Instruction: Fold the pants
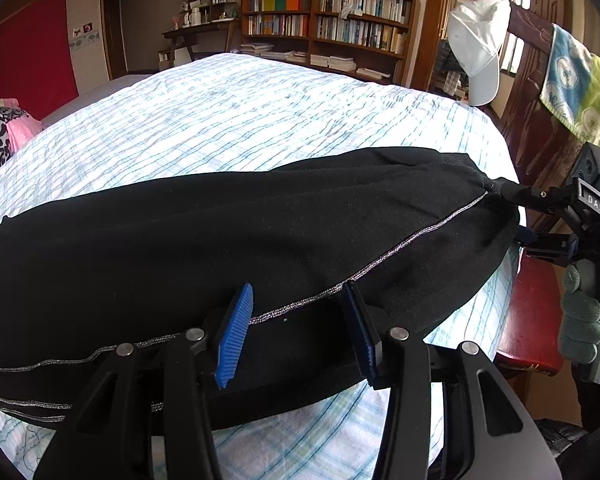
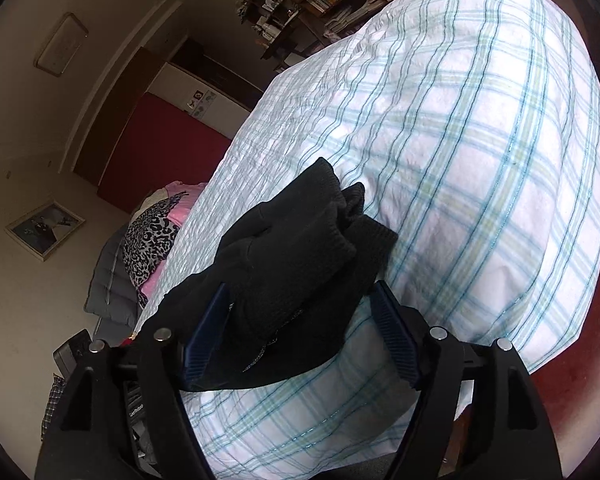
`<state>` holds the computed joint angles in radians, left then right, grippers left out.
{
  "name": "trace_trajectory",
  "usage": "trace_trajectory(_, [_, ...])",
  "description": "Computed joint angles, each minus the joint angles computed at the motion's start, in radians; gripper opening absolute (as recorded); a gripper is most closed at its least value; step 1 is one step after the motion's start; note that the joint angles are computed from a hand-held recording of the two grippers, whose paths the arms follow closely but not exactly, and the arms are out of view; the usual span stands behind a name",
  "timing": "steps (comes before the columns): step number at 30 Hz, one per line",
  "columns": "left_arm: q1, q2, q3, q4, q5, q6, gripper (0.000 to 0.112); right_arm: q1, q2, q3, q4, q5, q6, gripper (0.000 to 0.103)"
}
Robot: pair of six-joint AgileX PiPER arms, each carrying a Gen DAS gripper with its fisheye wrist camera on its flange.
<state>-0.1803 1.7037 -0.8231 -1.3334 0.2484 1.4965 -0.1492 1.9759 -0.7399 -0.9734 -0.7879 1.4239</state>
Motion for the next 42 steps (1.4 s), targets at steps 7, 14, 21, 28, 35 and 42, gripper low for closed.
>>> trace_trajectory(7, [0.051,-0.017,0.008,-0.037,0.058,0.037,0.047,0.084,-0.061,0.012,0.142,0.138,-0.126,0.031])
trace_trajectory(14, [0.160,-0.050,-0.023,-0.003,0.153,-0.025,0.061,0.219,-0.232,0.015,0.391,0.243,-0.399,0.027])
trace_trajectory(21, [0.329,-0.104,-0.057,-0.018,0.281,-0.040,0.067,0.349,-0.255,-0.159,0.408,0.332,-0.423,0.023])
trace_trajectory(28, [0.493,-0.080,-0.104,-0.003,0.404,-0.072,0.067,0.509,-0.156,-0.420,0.286,0.455,-0.344,0.020])
trace_trajectory(35, [0.651,0.015,-0.195,0.015,0.650,-0.152,0.080,0.644,0.014,-0.689,-0.064,0.587,-0.052,0.020])
trace_trajectory(42, [0.715,0.136,-0.305,0.036,0.807,-0.247,0.086,0.729,0.185,-0.886,-0.715,0.630,0.562,0.020])
